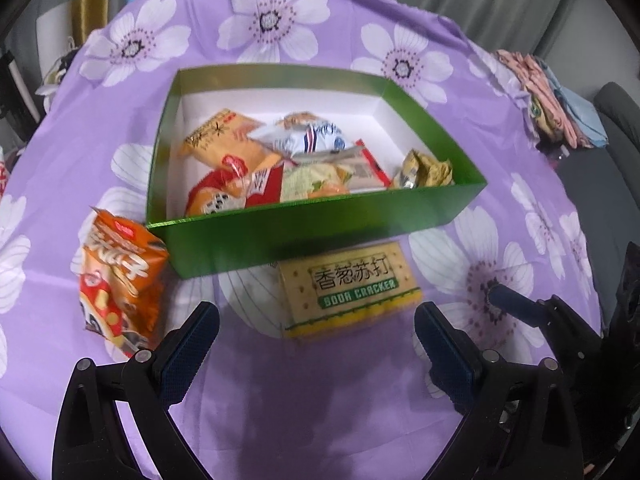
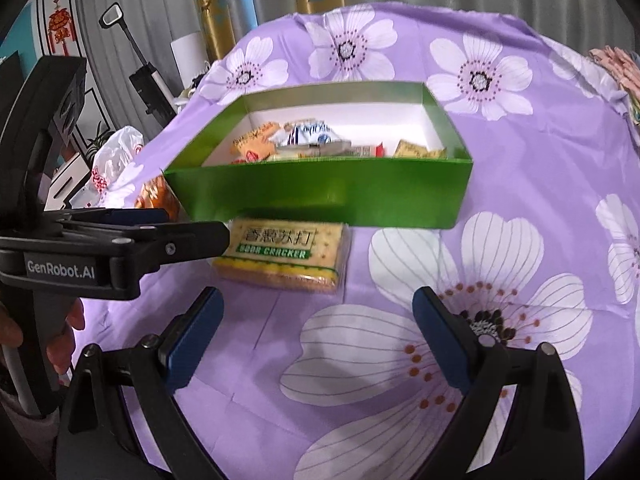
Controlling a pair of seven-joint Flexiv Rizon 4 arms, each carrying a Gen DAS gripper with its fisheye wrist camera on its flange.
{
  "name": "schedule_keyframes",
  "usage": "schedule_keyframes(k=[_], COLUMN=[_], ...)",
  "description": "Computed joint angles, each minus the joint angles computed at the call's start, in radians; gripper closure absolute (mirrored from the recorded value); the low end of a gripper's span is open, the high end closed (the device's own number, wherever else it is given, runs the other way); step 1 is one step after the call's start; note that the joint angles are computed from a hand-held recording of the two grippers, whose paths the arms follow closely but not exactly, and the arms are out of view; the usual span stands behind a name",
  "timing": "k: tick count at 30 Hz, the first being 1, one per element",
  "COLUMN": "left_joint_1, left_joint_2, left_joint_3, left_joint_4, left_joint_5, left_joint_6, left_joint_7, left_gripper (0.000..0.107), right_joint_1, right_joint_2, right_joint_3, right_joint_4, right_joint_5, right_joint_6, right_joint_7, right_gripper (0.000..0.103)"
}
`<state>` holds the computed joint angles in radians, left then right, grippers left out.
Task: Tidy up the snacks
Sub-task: 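Move the left gripper to the yellow SODA CRACKER packet, then grasp the SODA CRACKER packet with the left gripper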
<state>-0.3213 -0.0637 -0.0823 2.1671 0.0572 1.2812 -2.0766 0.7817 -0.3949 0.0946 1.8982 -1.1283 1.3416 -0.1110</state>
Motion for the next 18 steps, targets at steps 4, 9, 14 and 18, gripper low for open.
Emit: schedule_keyframes(k=[4, 9, 14, 18], left_joint_1=[0.003, -0.006, -0.011, -0.009], left_joint_2=[-0.018, -0.037, -0.053, -0.061], left_joint_3=[-0.018, -0.012, -0.007, -0.012], left_joint_4=[0.023, 0.011, 0.008, 0.008], left_joint_5=[-0.104, -0.102, -0.105, -0.125], left_joint_6=[0.029, 0.019, 0.030, 0.028], left_joint_7=[0.070, 0.064, 0.061, 0.081], left_gripper=[0.009, 0.009, 0.009, 0.009], right_joint_1=[-0.005, -0.006, 0.010, 0.026], right_joint_2=[-0.025, -0.050, -0.075, -0.086], right_joint_3=[0.013, 0.018, 0.016, 0.002], right_joint_4=[-0.014, -0.021, -0.036, -0.044], right_joint_5=[0.050, 0.124, 0.216, 0.268], right_joint_6=[0.001, 0.030, 0.041, 0.060], right_joint_7=[-0.059, -0.147, -0.242, -0.289], right_gripper=[0.010, 0.017, 0.023, 0.027])
